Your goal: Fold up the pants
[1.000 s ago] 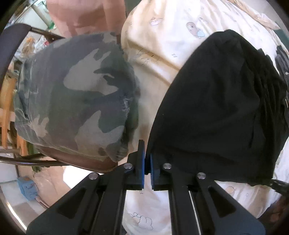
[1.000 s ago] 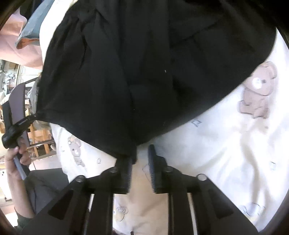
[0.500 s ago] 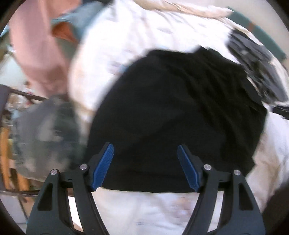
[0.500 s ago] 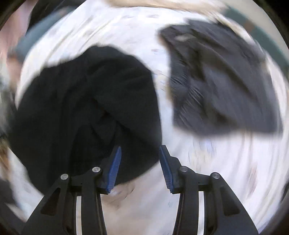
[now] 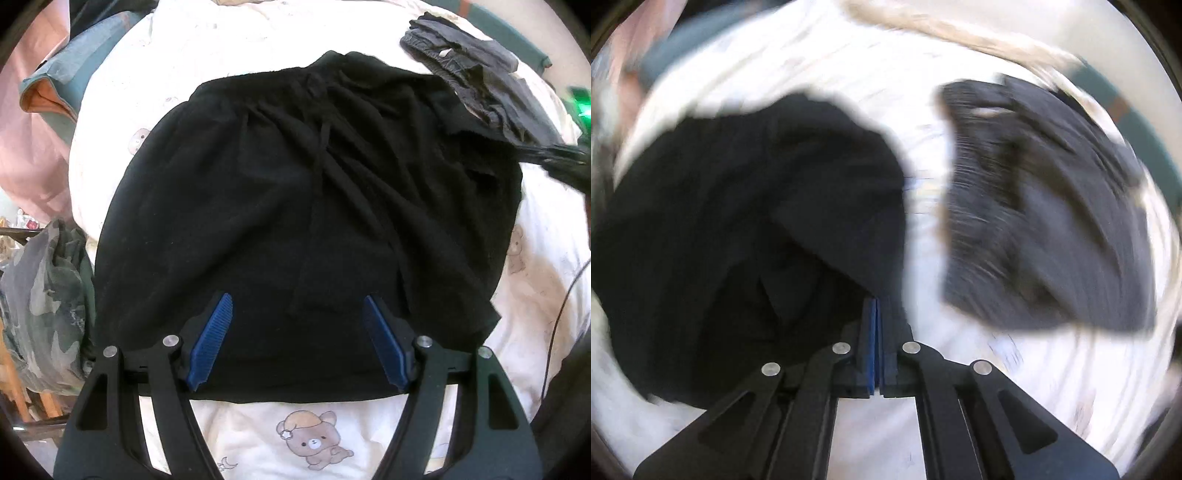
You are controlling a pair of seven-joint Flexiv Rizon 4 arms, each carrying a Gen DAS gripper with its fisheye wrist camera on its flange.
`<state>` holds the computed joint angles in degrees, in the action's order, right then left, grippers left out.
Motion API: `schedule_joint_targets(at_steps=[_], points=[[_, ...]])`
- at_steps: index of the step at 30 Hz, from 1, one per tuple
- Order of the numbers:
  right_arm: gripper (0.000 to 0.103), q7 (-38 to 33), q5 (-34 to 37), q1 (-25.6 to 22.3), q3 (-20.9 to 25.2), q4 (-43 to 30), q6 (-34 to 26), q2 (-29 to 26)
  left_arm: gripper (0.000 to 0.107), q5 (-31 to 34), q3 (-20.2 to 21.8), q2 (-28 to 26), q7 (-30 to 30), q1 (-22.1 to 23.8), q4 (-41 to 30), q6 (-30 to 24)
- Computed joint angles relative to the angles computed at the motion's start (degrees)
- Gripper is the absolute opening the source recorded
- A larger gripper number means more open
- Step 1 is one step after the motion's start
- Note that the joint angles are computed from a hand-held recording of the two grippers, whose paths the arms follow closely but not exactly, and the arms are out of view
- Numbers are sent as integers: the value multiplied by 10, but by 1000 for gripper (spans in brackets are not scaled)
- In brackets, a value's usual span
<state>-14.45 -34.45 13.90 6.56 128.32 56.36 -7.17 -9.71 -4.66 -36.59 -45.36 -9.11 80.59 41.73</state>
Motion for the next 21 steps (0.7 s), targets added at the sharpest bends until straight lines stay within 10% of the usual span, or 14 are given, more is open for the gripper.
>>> schedule_joint_targets(at_steps=[5, 9, 13, 15, 17, 21], points=[[0, 183, 46, -43, 8, 115, 83, 95, 71, -10, -4, 1, -2, 4, -4, -14], [1, 105, 95, -27, 24, 59, -95, 77, 71, -11, -5, 4, -2, 2, 2, -10], [24, 89, 86, -5, 32, 14, -179, 60, 71, -11, -3, 10, 2, 4, 14, 4], [56, 64, 53, 12, 35, -20, -263, 45, 71, -5, 2, 8, -4, 2, 12, 5], [59, 53, 30, 24, 34, -25, -295, 45, 71, -1, 6, 4, -16, 1, 4, -3], [59, 38, 63, -18, 19, 43, -16, 63, 71, 1, 4, 3, -19, 1, 5, -2]])
